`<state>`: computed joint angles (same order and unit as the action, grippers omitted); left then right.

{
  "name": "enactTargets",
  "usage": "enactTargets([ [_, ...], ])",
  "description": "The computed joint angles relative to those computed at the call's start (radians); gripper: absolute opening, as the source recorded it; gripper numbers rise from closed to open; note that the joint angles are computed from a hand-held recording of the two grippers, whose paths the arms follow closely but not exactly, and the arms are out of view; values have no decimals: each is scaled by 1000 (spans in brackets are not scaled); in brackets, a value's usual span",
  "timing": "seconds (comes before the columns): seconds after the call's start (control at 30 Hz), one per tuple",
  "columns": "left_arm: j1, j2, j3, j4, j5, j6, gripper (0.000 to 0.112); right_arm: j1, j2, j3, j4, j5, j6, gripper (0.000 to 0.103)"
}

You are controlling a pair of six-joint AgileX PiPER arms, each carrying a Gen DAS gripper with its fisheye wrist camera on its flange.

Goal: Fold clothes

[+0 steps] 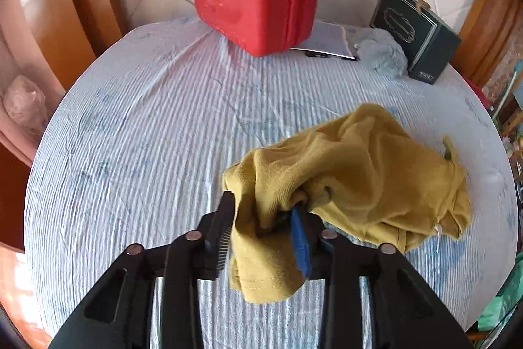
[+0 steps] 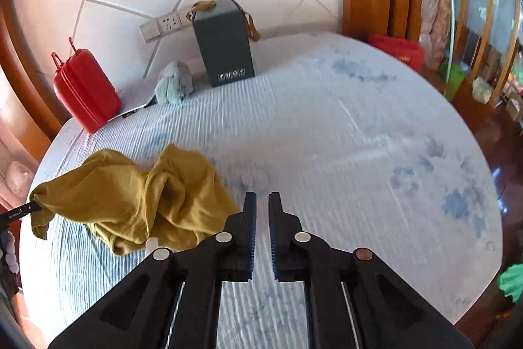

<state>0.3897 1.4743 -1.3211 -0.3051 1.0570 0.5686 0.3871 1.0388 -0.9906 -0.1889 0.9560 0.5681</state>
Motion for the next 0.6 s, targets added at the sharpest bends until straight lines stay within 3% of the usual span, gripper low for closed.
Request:
enactTargets([
  [0.03,-12,-28,28,-8,-8,22,56,-13,-8,29,46,-16,-27,31],
  [0.07,-18,-55,52,-19,-7,43,60,6,-16,59,52,-28,-16,56],
  [0.13,-22,-91,81,-43,5,73,64,53,-23,107,65,-58,9,73],
  [0.23,-1,-106,77,-58,14,71,66,113,-3,143,89,-95,18,75],
  [0.33,15,-98,64,-58,-10,57,72,164,39,150,82,-120,28,92],
  [0.53,9,-53,113,-70,-26,72,72,189,155,97,126,-200,-26,92],
  [0.6,-11,-48,158,-48,-63,77,72,179,208,59,177,-225,-72,92],
])
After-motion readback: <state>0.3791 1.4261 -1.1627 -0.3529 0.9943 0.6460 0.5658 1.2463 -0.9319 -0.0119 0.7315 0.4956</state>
